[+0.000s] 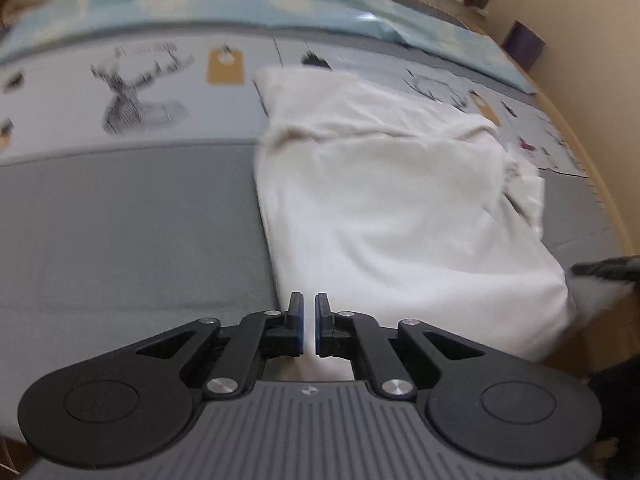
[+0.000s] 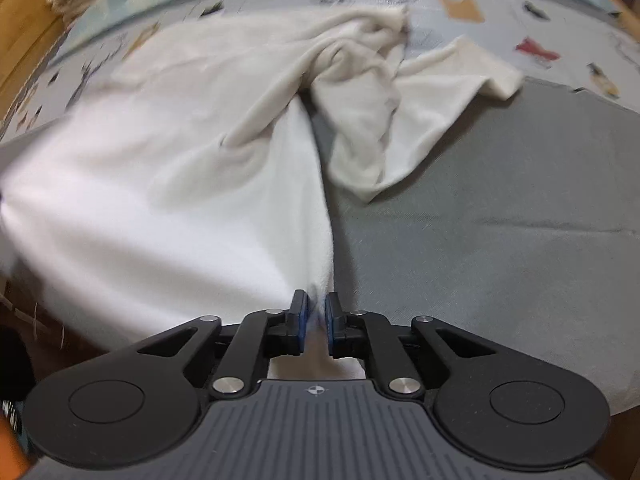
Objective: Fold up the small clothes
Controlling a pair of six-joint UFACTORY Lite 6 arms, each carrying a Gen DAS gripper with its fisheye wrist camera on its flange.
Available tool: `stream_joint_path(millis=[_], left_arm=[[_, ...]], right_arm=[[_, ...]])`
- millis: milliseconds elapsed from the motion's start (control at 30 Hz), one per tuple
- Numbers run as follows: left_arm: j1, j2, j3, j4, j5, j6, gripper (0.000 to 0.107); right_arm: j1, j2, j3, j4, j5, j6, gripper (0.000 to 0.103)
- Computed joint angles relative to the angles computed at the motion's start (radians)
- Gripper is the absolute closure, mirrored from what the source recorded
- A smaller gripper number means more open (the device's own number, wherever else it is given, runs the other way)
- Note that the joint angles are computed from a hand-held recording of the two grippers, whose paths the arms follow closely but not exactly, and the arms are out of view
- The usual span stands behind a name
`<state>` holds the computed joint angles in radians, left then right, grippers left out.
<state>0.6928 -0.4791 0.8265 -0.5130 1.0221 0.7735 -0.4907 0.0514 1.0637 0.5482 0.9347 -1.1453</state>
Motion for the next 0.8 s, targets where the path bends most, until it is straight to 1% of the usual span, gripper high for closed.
stream_joint_path(millis=[33,67,100,167,233,267,333,367,400,433,500,567,600,733,800], left_arm=[[0.002,0.008,0.004,-0.026,-0.009,-0.003,0.097],[0.000,0.016,0.006,-0.055,-0.026,-0.008,0.095],[-0.013,0.014,-0.004,-0.090,-0.059,-0.016,0.094],[-0.078,0.019,-0.031,-0.113,-0.137,-0.058,0.091],[-0.220,0.016,-0.061,-0.044,-0.261,-0.199,0.091],[-0.286,0.028,-0.068,-0.002,-0.324,-0.267,0.091],[-0.381,0.059,-0.053,0.064,-0.391,-0.381,0.091],[-0.409,0.077,-0.042,0.064,-0.420,-0.403,0.091],[-0.426,0.098,-0.034,0.025,-0.448,-0.384,0.091],[-0.440,0.118,-0.022,-0.003,-0.463,-0.369,0.090],[-0.493,0.166,0.006,0.018,-0.500,-0.400,0.090],[-0.535,0.217,0.034,0.050,-0.534,-0.436,0.090],[-0.548,0.245,0.050,0.057,-0.543,-0.448,0.090],[-0.552,0.319,0.091,0.027,-0.558,-0.415,0.090],[-0.557,0.339,0.105,0.052,-0.573,-0.421,0.090]], right_arm=[[-0.011,0.001,0.012,0.037,-0.024,-0.001,0.088],[-0.021,0.010,0.037,0.078,-0.051,0.024,0.082],[-0.036,0.020,0.053,0.121,-0.065,0.045,0.080],[-0.085,0.053,0.092,0.262,-0.081,0.082,0.080],[-0.118,0.078,0.093,0.398,-0.114,0.077,0.080],[-0.119,0.082,0.077,0.452,-0.155,0.066,0.080],[-0.102,0.090,0.042,0.542,-0.229,0.021,0.080],[-0.087,0.101,0.038,0.559,-0.255,0.023,0.080],[-0.061,0.134,0.059,0.538,-0.291,0.066,0.079],[-0.038,0.181,0.103,0.513,-0.314,0.126,0.077],[-0.014,0.262,0.177,0.555,-0.328,0.145,0.074],[0.030,0.336,0.244,0.550,-0.393,0.182,0.066],[0.045,0.392,0.297,0.533,-0.408,0.217,0.065],[0.081,0.610,0.526,0.425,-0.386,0.401,0.064],[0.097,0.724,0.669,0.385,-0.375,0.472,0.064]])
